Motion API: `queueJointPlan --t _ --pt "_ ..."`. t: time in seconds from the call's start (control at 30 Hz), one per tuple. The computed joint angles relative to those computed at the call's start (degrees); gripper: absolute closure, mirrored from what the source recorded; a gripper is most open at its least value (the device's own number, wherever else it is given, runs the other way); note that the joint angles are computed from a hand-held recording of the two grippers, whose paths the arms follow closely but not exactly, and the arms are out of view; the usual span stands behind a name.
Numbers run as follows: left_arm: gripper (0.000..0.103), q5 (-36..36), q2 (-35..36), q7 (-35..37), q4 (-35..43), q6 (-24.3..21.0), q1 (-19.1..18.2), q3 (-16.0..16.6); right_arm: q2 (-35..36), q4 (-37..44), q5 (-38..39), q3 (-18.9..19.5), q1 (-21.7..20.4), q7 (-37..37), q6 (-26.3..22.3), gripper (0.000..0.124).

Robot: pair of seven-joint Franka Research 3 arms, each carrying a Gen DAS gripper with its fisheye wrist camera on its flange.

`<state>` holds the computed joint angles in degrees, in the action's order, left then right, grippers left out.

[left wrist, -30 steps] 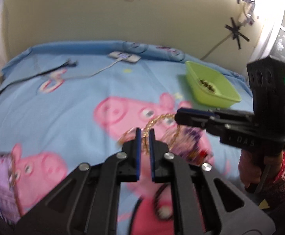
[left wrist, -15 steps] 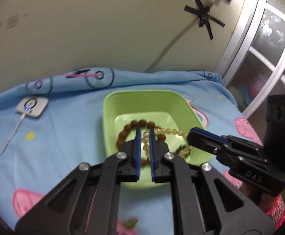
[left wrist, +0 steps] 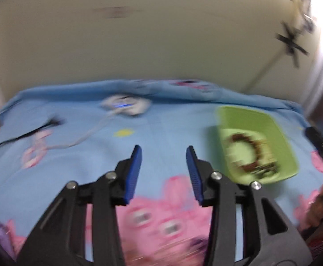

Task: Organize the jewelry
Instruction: 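Lower the amber bracelet into the green tray and open the left gripper, then grasp the purple crystal strand with the left gripper and drop it in the tray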

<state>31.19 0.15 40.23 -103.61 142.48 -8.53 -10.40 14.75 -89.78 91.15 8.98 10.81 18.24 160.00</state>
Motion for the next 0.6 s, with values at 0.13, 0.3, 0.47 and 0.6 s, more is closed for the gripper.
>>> queueJointPlan --t 0.13,0.3,0.47,0.6 --pt "0.064 -0.59 -8.92 -1.99 -11.04 -2.73 1.58 0.78 -1.24 -2.06 -7.62 0.19 1.07 1.24 -5.5 0.09" --pt "0.064 -5.94 -15.95 0.52 -20.84 -1.91 1.96 0.64 -1.14 -2.3 -25.02 -0.04 2.88 9.23 -18.51 0.091" --pt "0.063 -9.85 -20.35 3.59 -27.08 1.52 0.81 0.15 -2.34 -4.83 -39.89 -0.24 6.44 14.96 -19.7 0.108" --pt "0.052 -11.2 -21.77 5.15 -29.12 5.08 0.23 -0.39 -2.59 -7.01 -47.01 -0.57 8.01 20.47 -19.25 0.109"
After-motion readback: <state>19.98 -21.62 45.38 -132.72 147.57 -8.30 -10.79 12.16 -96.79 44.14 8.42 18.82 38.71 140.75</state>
